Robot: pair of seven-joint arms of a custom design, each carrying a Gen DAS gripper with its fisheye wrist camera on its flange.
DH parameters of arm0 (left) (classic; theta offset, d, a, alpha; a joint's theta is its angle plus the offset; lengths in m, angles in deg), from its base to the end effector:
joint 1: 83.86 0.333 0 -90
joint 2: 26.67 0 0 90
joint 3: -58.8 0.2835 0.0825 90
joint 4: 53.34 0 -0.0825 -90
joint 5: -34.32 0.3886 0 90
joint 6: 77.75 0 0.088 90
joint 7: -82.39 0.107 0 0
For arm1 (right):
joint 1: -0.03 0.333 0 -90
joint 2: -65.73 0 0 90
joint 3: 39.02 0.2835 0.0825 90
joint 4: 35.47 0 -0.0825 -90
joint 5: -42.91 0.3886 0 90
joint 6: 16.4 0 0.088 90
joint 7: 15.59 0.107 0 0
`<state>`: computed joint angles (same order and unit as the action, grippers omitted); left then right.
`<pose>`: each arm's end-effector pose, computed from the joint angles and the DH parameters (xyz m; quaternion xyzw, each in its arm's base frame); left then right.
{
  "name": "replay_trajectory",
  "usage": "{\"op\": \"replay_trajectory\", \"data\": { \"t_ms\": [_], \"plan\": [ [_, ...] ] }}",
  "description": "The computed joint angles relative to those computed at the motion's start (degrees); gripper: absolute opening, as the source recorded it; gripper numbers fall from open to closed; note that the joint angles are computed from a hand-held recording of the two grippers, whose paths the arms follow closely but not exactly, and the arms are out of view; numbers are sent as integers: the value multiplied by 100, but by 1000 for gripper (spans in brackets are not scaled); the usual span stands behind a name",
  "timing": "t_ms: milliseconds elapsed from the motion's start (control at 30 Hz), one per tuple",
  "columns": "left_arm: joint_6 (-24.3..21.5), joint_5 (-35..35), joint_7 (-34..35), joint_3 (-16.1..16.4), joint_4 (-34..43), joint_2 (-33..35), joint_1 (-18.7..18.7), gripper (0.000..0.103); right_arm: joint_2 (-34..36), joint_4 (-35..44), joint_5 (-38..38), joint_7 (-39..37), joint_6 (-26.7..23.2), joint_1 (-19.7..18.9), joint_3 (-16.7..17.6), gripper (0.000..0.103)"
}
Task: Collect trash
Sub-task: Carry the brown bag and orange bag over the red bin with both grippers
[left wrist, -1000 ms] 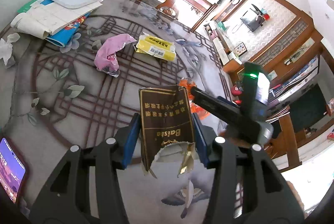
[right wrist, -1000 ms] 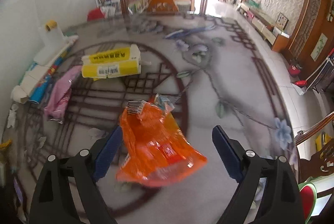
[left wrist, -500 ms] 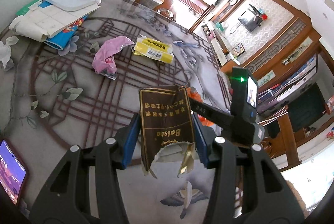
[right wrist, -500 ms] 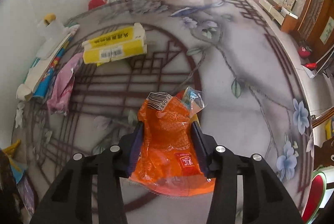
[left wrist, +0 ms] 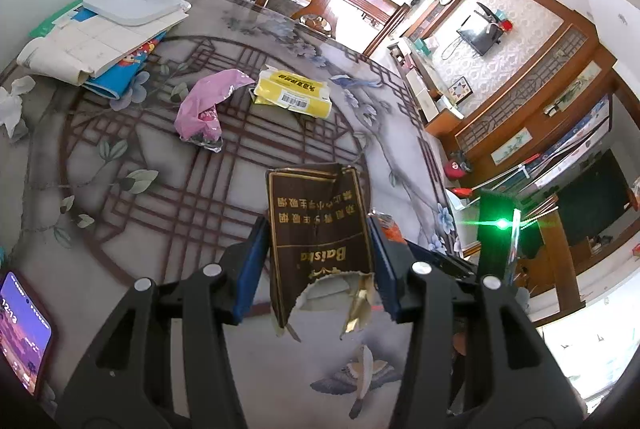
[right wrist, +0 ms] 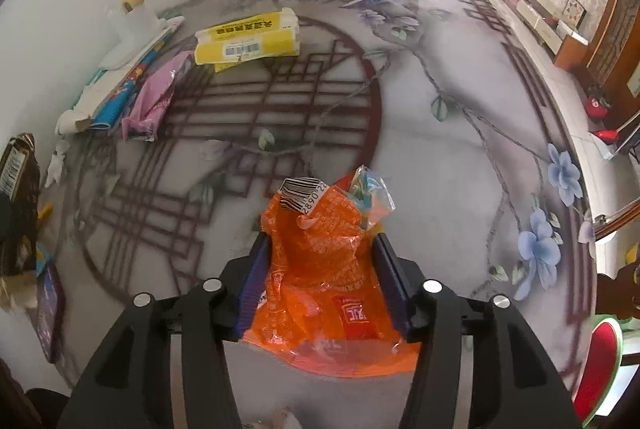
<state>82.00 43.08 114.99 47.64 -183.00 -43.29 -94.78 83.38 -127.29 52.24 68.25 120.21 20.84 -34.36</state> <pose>0.4831 -0.2113 0.5388 -0.7839 0.4758 -0.3820 0.1149 0.6208 0.2907 0.4721 -0.8210 0.5147 -0.0703 0.2369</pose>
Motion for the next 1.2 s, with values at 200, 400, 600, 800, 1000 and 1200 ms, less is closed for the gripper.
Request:
{"op": "replay_trajectory", "data": {
  "t_ms": [200,400,600,800,1000,1200],
  "plan": [
    [-21,7,-13,8,-5,13,5,47,16,-48,35,137,-82,-21,-26,65],
    [-109,61,84,-12,61,83,-6,47,-548,-718,333,-220,310,-126,68,48],
    [-146,112,115,-37,107,133,-7,47,-1610,-1817,862,-787,484,-272,56,48],
    [-306,254,183,-110,308,304,-46,47,-2716,-3006,1157,-1085,1054,-389,-50,48],
    [-638,811,94,-302,579,497,-32,47,-3019,-3515,1150,-327,1633,-584,-180,48],
    [-896,1342,-41,-390,777,666,-87,47,-3193,-3745,794,-3,1973,-820,-176,49]
  ]
}}
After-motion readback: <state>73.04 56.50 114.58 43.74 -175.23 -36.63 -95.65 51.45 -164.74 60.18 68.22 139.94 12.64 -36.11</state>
